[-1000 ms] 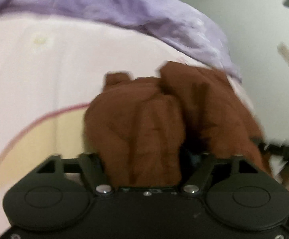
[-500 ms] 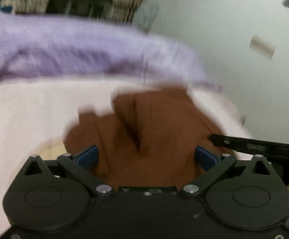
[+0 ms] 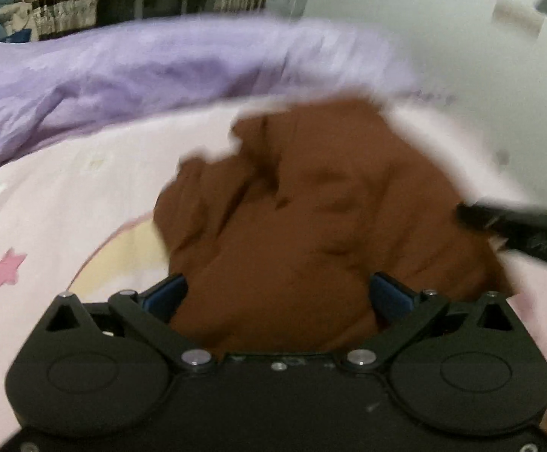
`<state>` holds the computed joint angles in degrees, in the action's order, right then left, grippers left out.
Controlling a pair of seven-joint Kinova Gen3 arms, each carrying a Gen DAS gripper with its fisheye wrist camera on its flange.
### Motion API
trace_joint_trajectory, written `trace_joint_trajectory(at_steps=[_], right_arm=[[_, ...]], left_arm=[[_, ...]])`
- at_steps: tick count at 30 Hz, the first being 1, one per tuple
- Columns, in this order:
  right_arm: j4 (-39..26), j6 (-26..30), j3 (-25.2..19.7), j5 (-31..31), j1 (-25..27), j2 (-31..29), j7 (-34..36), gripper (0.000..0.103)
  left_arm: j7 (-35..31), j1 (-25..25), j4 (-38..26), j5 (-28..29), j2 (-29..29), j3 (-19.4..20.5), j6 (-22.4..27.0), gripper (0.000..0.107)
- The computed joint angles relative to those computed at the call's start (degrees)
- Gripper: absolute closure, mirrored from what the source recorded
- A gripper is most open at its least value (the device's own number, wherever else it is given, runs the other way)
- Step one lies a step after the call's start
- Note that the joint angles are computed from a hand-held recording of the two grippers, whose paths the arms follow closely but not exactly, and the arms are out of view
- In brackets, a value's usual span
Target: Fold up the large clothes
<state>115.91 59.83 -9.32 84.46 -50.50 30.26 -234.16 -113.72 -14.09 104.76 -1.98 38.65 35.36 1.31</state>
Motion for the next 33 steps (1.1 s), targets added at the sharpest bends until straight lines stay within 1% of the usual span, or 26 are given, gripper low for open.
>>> trace_joint_trajectory(at_steps=[1, 2, 4, 6, 8, 9, 11, 13, 14, 15, 16, 18, 19, 20, 22, 23, 24, 25, 26, 29, 30, 31, 32, 33], right_arm=[[0.9, -0.5, -0.9, -0.4, 0.5, 0.0, -0.6, 0.079], [0.6, -1.3, -0.6, -0.1, 0.9, 1.0, -1.4, 0.079], [0.5, -0.5, 0.6, 1.0, 0.0, 3.8, -4.3, 0.083], [0.3, -0.1, 0.7, 0.8, 0.0, 4.0, -5.4, 0.083], [-0.2, -0.3, 0.5, -0.8, 0.2, 3.0, -4.1, 0.083], [-0.5, -0.4, 0.5, -1.4, 0.2, 2.7, -3.8, 0.083], [-1.1, 1.1, 0.5, -3.2, -1.1, 2.6, -3.3, 0.083], [-2.3, 3.9, 0.3, -6.4, -3.3, 1.9, -0.7, 0.080], [-2.6, 5.7, 0.2, -7.8, -4.8, 1.4, -0.1, 0.073], [-2.5, 6.8, 0.0, -8.8, -6.0, 0.7, 0.3, 0.064], [-2.6, 7.8, -0.3, -9.9, -7.2, 0.0, 0.7, 0.057], [-2.6, 10.9, -0.9, -12.2, -10.0, -0.5, 0.2, 0.024], [-2.8, 13.1, -1.1, -13.2, -11.8, 0.0, -0.7, 0.019], [-3.2, 15.0, -0.9, -14.2, -13.7, 0.7, -0.7, 0.015], [-4.6, 18.0, -1.8, -16.5, -14.9, 2.2, 1.9, 0.014], [-5.5, 18.8, -1.5, -18.0, -15.4, 2.7, 2.9, 0.013], [-6.4, 19.2, -1.4, -19.8, -15.5, 2.8, 3.3, 0.013], [-6.7, 19.1, -1.4, -21.0, -15.6, 2.6, 3.6, 0.014], [-6.5, 19.3, -1.7, -21.7, -16.1, 2.5, 3.1, 0.014], [-4.5, 21.0, -1.8, -22.3, -20.5, 2.7, -2.2, 0.013], [-4.1, 21.6, -2.1, -22.7, -21.8, 2.9, -4.2, 0.012], [-3.9, 22.2, -2.3, -23.2, -23.0, 3.3, -6.0, 0.012], [-3.6, 21.9, -2.2, -23.7, -23.9, 3.5, -6.9, 0.012], [-3.4, 21.6, -3.0, -23.9, -23.8, 3.4, -6.8, 0.012]], left_arm=[[0.7, 2.0, -0.3, -0.3, 0.2, -2.2, 0.1, 0.004], [0.6, 3.1, -0.6, 0.3, 0.9, -3.3, -0.2, 0.004], [1.3, 4.8, -0.3, 0.3, 0.9, -4.9, -1.7, 0.004], [2.0, 7.2, -1.4, 0.0, 0.3, -7.3, -0.6, 0.004], [2.5, 8.2, -1.9, 0.3, -0.3, -8.3, 0.7, 0.004], [2.1, 7.6, -1.4, 0.2, -0.8, -8.0, 0.8, 0.004], [2.8, 8.2, -1.4, 0.8, -0.6, -8.5, -0.8, 0.004], [4.0, 8.5, 2.6, 0.8, -3.5, -9.1, -4.9, 0.004], [4.8, 9.4, 5.2, -0.2, -5.7, -10.2, -7.2, 0.004], [4.8, 11.3, 7.9, -0.4, -8.1, -12.4, -9.6, 0.004], [4.3, 13.7, 10.5, 0.3, -10.5, -15.1, -11.9, 0.004], [3.2, 18.7, 15.8, 2.3, -14.3, -20.4, -16.6, 0.004], [4.0, 20.6, 18.4, 1.9, -15.8, -22.6, -18.9, 0.004], [4.8, 21.6, 20.6, 1.4, -16.7, -23.9, -21.2, 0.004], [6.0, 24.0, 24.1, 2.4, -17.5, -26.1, -25.9, 0.004], [6.9, 25.4, 25.2, 3.5, -17.7, -27.4, -27.3, 0.004], [8.7, 26.7, 26.2, 4.2, -18.0, -28.7, -27.7, 0.004], [10.4, 27.1, 27.4, 4.0, -18.6, -29.2, -28.1, 0.004], [12.7, 26.3, 29.2, 2.9, -19.2, -28.9, -29.4, 0.004], [17.4, 20.0, 36.2, -3.8, -20.8, -25.4, -36.3, 0.004], [18.6, 19.2, 38.2, -5.7, -21.6, -25.6, -38.1, 0.004], [19.7, 19.5, 39.8, -7.4, -22.2, -26.9, -39.8, 0.004], [20.4, 19.0, 41.4, -8.6, -23.0, -27.3, -41.3, 0.004], [21.5, 18.5, 42.5, -9.5, -24.0, -27.5, -41.8, 0.004]])
